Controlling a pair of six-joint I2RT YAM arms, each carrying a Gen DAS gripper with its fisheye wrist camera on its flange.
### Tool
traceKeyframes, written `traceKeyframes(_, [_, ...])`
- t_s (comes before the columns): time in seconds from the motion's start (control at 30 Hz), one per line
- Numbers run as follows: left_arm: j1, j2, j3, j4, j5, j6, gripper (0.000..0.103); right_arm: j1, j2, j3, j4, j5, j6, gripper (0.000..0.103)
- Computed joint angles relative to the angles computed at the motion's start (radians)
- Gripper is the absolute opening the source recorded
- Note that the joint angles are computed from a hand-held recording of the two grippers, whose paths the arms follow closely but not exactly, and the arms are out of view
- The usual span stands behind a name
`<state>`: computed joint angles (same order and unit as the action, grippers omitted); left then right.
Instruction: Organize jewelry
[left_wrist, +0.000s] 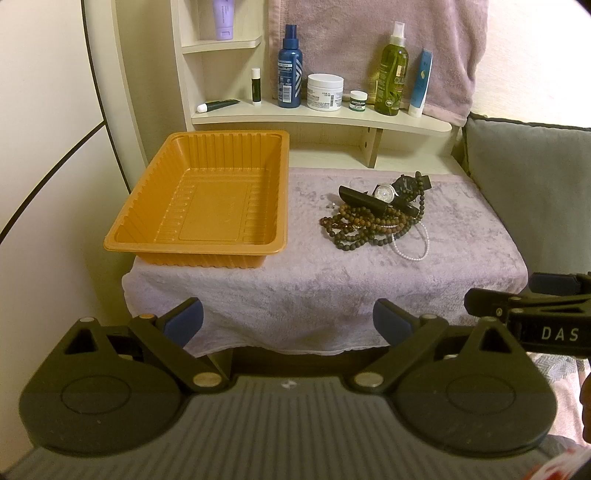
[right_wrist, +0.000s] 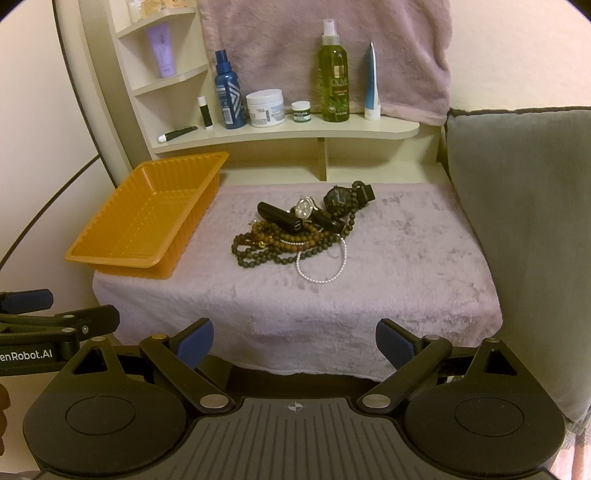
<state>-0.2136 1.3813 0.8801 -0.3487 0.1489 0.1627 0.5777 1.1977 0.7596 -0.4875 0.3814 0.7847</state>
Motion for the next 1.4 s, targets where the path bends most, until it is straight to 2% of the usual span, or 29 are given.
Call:
traceKeyframes(1.17, [0.001,-0.001,-0.001,0.002,0.004,-0.001,0.098,0.004,-0.006,-0.024,0.017,0.005,0.0,0.094])
traceKeyframes(1.4, [0.001,-0.003,-0.004,0.007,0.002,-0.003,0.098,-0.005,0.005,0.008,0.0,-0.001,-0.003,0.094])
